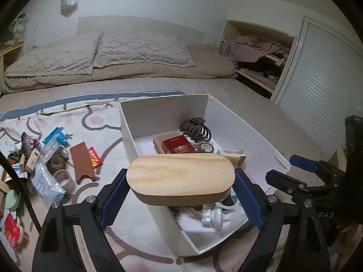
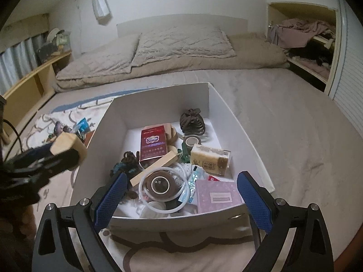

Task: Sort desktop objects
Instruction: 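Carry the wooden oval box over the SHOES box and open the left tool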

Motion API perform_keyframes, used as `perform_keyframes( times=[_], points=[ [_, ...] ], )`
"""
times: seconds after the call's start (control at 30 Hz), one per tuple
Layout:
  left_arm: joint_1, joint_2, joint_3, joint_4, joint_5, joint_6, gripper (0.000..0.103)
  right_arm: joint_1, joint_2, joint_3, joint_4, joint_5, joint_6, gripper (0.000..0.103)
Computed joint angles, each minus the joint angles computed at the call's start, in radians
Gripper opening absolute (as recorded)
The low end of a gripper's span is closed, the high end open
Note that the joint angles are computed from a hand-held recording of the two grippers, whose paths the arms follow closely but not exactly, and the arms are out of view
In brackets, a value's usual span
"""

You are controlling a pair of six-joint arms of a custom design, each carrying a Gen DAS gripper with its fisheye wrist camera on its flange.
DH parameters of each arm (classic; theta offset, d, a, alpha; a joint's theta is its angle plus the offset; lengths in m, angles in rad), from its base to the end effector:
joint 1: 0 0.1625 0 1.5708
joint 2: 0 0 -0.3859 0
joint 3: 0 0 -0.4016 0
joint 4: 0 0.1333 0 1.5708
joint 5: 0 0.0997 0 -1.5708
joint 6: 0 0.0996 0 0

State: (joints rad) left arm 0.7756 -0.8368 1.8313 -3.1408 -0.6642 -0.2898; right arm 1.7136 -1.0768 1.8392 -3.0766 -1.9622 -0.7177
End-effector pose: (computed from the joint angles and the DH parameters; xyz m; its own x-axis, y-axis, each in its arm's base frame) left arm -0.2762 -0.5673 0.1151 -0.8780 -0.0336 -0.4775 0.3632 0.6029 -0.7103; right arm 0.1810 -0.5893 0.2246 -0.6480 -0.3858 0.6567 -0.7048 0.6305 -0.3251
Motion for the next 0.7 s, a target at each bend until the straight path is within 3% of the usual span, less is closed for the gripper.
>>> perform_keyframes(
  times=[0.23,0.7],
  points=[
    [0.008,0.039,-0.056,0.077,-0.024,-0.021,0.09,-0.019,-0.025,0.017,-0.016,0.017,0.032,0.097],
    [0.011,0.108,-0.161,0.322,-0.034,-0.192,0.09,-0.051,-0.06,0.038,-0.004,0.038,0.062,0.097]
  ],
)
